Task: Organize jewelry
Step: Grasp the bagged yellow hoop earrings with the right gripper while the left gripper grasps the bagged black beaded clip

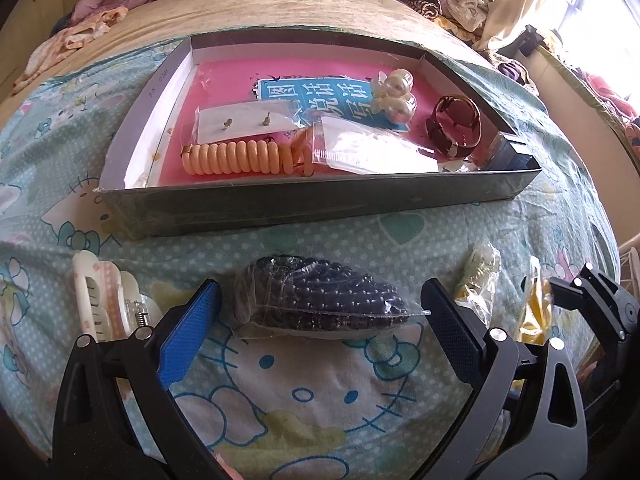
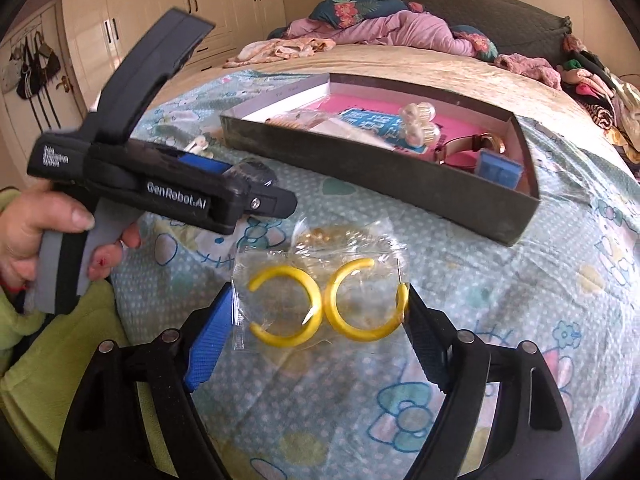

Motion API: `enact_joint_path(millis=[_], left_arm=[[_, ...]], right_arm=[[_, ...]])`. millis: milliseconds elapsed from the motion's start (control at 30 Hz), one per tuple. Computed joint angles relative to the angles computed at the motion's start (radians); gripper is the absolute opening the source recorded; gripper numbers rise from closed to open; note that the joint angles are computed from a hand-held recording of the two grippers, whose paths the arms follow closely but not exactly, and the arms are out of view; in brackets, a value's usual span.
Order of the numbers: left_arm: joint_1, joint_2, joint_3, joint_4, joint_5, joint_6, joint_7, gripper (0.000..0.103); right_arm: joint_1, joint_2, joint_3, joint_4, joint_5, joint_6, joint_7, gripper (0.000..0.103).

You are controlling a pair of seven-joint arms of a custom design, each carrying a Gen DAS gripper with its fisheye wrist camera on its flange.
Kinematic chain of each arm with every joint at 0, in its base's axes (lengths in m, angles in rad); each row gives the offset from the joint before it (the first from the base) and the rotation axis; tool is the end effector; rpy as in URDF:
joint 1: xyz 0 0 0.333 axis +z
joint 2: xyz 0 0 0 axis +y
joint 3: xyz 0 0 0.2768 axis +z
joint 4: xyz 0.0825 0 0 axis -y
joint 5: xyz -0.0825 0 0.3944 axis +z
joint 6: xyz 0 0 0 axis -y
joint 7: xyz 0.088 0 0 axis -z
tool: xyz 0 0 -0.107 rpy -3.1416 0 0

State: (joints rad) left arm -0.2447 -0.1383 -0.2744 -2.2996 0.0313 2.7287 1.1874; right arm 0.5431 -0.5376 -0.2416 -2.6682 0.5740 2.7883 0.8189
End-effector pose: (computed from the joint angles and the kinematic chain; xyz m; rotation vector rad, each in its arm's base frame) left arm 0.4754 -0.2752 0.4216 -1.8123 2.1479 -0.7389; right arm 0.4272 0.1098 0.4270 -2.1044 1.1570 -0.3003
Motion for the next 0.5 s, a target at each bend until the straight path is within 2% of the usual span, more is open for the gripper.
enact_joint_path(millis=[33, 100, 167, 333, 500], left_arm=[[0.000, 0.002, -0.002, 0.001, 0.008, 0.001, 0.002, 0.093], [0.001, 0.003, -0.007, 0.000, 0.032, 0.006, -0.007, 0.084], [0.010, 0.000, -0.016, -0.001, 0.084, 0.004, -0.043, 0.070], [-0.001, -0.023, -0.007, -0.024, 0.047, 0.035, -0.005, 0.067], [-0.005, -0.096, -0.008, -0.077, -0.003, 0.086, 0.023, 0.067]], right_arm=[[-0.004, 0.002, -0.003, 0.006, 0.000, 0.001, 0.001, 0.079], [-0.016, -0.001, -0.003, 0.007, -0.002, 0.006, 0.008, 0.079], [-0.018, 0.001, -0.007, 0.013, 0.000, 0.008, 0.012, 0.079], [-0.024, -0.007, -0.012, 0.016, -0.003, 0.023, 0.021, 0.079], [-0.021, -0.018, -0.023, 0.023, -0.004, 0.033, 0.028, 0.079]])
